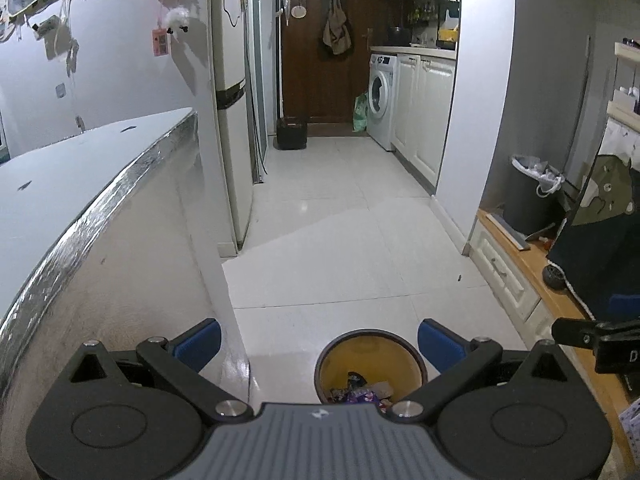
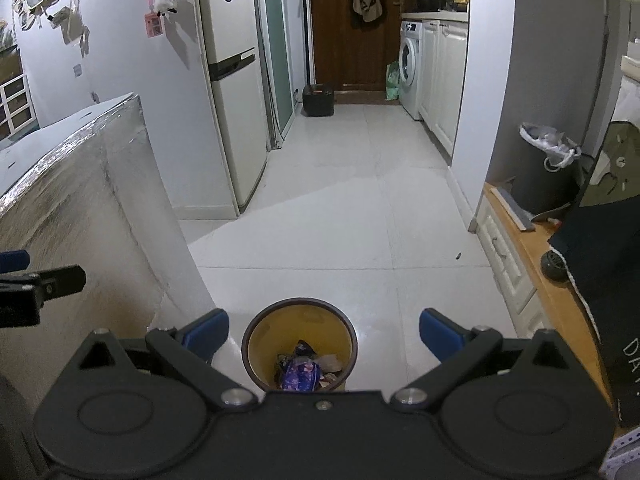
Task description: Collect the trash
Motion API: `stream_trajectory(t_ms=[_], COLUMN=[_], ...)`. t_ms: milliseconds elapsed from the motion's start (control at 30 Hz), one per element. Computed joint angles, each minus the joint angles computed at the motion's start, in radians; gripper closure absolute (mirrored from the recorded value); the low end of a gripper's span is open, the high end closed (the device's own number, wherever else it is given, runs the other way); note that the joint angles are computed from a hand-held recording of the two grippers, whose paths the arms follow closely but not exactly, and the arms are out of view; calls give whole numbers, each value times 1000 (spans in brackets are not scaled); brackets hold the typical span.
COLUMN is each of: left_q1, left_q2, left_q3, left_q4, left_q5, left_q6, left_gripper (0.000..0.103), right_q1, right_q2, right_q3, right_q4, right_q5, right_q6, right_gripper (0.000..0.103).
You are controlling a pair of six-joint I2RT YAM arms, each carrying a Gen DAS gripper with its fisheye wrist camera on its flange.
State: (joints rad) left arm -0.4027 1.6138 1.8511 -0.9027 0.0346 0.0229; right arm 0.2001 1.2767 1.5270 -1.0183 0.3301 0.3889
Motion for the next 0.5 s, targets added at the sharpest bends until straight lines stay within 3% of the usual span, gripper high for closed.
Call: stream_trajectory(t_ms=[500], left_q1=[21], left_q2=[-156], left_q3=[-211], left_q4=[59], left_q5=[-30], left_q6=[-17], left_gripper=[0], right_q1=[176], right_q2=[-99], right_q3=[-72], right_q4=[-12], right_q5=[174], right_q6=[107], right_gripper=[0])
